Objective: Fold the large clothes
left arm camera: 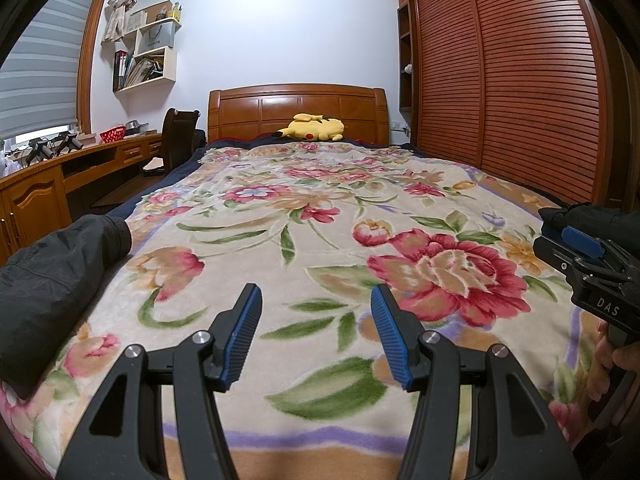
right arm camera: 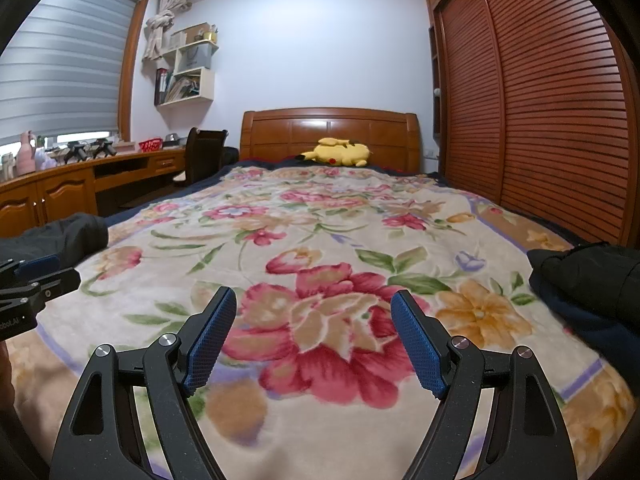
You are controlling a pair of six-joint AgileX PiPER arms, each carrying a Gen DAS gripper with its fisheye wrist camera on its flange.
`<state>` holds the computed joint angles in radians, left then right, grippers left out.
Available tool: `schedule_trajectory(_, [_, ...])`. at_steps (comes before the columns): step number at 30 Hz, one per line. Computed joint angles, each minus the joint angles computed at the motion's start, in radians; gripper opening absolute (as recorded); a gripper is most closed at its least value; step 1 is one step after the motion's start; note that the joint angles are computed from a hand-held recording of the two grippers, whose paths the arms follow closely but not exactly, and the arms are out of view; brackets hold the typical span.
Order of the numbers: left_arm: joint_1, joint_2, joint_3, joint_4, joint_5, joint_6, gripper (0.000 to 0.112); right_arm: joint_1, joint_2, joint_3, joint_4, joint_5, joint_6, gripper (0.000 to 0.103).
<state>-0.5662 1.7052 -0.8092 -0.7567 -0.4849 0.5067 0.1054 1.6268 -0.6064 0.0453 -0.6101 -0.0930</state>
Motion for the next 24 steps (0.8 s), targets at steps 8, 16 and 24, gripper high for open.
schedule_trajectory(8, [-0.001, 0.000, 0.000, -0.005, -0.001, 0.004, 0.056, 0.003, 0.000, 0.001, 0.007, -0.001, -0.004, 0.081])
schedule_trajectory(16, [-0.002, 0.000, 0.000, -0.004, -0.001, 0.005, 0.056, 0.003, 0.000, 0.000, 0.006, -0.001, -0.004, 0.081])
schedule_trajectory(24, [-0.001, -0.002, 0.002, -0.004, 0.000, 0.003, 0.056, 0.002, 0.002, -0.001, 0.004, -0.002, -0.002, 0.081])
